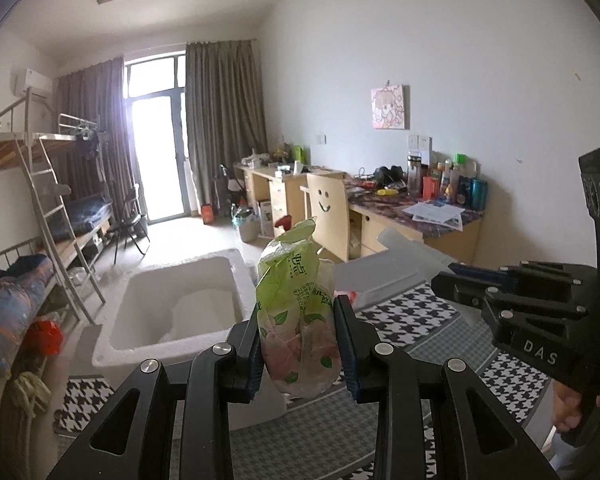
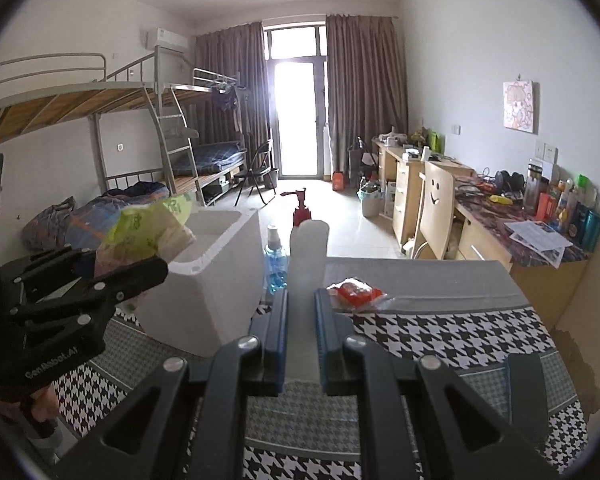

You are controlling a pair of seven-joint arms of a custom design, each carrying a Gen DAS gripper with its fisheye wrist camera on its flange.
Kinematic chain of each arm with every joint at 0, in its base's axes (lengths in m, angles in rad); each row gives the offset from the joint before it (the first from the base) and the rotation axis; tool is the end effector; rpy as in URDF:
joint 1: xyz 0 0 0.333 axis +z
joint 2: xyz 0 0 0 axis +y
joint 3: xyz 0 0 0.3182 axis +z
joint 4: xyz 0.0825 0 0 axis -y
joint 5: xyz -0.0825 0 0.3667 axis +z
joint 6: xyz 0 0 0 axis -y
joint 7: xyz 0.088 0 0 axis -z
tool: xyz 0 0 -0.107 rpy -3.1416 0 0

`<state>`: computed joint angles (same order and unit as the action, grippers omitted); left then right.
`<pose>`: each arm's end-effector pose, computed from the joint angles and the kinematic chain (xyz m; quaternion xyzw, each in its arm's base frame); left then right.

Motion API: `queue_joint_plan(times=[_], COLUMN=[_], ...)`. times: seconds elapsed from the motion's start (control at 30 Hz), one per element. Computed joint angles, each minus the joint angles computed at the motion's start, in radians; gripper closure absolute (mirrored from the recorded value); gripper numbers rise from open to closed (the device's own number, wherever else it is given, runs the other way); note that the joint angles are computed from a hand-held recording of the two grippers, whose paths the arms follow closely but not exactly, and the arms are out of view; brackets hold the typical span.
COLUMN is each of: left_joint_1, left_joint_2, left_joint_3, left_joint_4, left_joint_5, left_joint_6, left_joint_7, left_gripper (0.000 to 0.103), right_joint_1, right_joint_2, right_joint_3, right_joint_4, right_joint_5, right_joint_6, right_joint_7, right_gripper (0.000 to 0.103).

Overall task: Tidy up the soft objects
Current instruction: 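Carry the tissue packet with the left gripper while the right carries the foam tube to the box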

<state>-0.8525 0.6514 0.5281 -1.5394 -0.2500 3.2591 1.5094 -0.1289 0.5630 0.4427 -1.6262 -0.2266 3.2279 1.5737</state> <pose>0.6622 -0.3123 0.4653 -0.4992 0.6692 -0.4268 0.3475 0.6960 0.1704 0.4659 -0.6980 0.4894 -0.2798 0.4417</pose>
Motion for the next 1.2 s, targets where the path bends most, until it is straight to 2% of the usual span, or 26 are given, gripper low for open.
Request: queue_joint_plan(times=[0.07, 0.23, 0.37, 0.5, 0.67, 0.77, 0.8, 0.9, 1.03, 1.2], left_joint_1=[0.012, 0.013, 0.012, -0.016, -0.037, -0.049, -0.047, -0.056, -0.037, -0.030], left_joint_2=[-0.001, 0.011, 0.017, 0.036, 0.059, 0.075, 0.080, 0.099, 0.112, 0.121], left_joint_3=[-0.006, 0.018, 0.037, 0.092, 0.147, 0.183, 0.189, 0.227, 0.232, 0.252], left_joint_4=[0.005, 0.026, 0.040, 0.058, 0.073, 0.087, 0.094, 0.107, 0.133, 0.148], left_joint_5=[0.000, -0.004, -0.001, 0.015, 0.045, 0.066, 0.074, 0.097, 0.137, 0.192], left_joint_6=[0.001, -0.005, -0.016, -0.033, -0.051, -0.071, -0.078, -0.095, -0.121, -0.140], left_joint_7=[0.000, -0.018, -0.043, -0.086, -0.157, -0.211, -0.228, -0.287, -0.342, -0.408], left_gripper=[0.070, 0.070, 0.070, 0.070, 0.070, 0.070, 0.070, 0.070, 0.070, 0.070], right_joint_1=[0.016, 0.010, 0.051, 0.079, 0.062, 0.018, 0.017, 0.035, 0.052, 0.098], right_joint_2=[0.003, 0.022, 0.035, 0.039, 0.056, 0.086, 0.094, 0.110, 0.141, 0.180], right_joint_3=[-0.011, 0.022, -0.009, -0.030, 0.012, 0.091, 0.102, 0.098, 0.106, 0.079], right_joint_4=[0.012, 0.041, 0.078, 0.102, 0.129, 0.160, 0.174, 0.206, 0.268, 0.350], right_joint_5=[0.002, -0.002, 0.003, 0.018, 0.040, 0.064, 0.074, 0.105, 0.147, 0.195], right_joint_6=[-0.001, -0.011, -0.025, -0.039, -0.053, -0.086, -0.099, -0.116, -0.156, -0.200], right_joint_7=[0.004, -0.022, -0.034, -0.049, -0.098, -0.158, -0.177, -0.216, -0.276, -0.332], right_gripper=[0.087, 0.087, 0.087, 0.087, 0.087, 0.087, 0.087, 0.087, 0.087, 0.087])
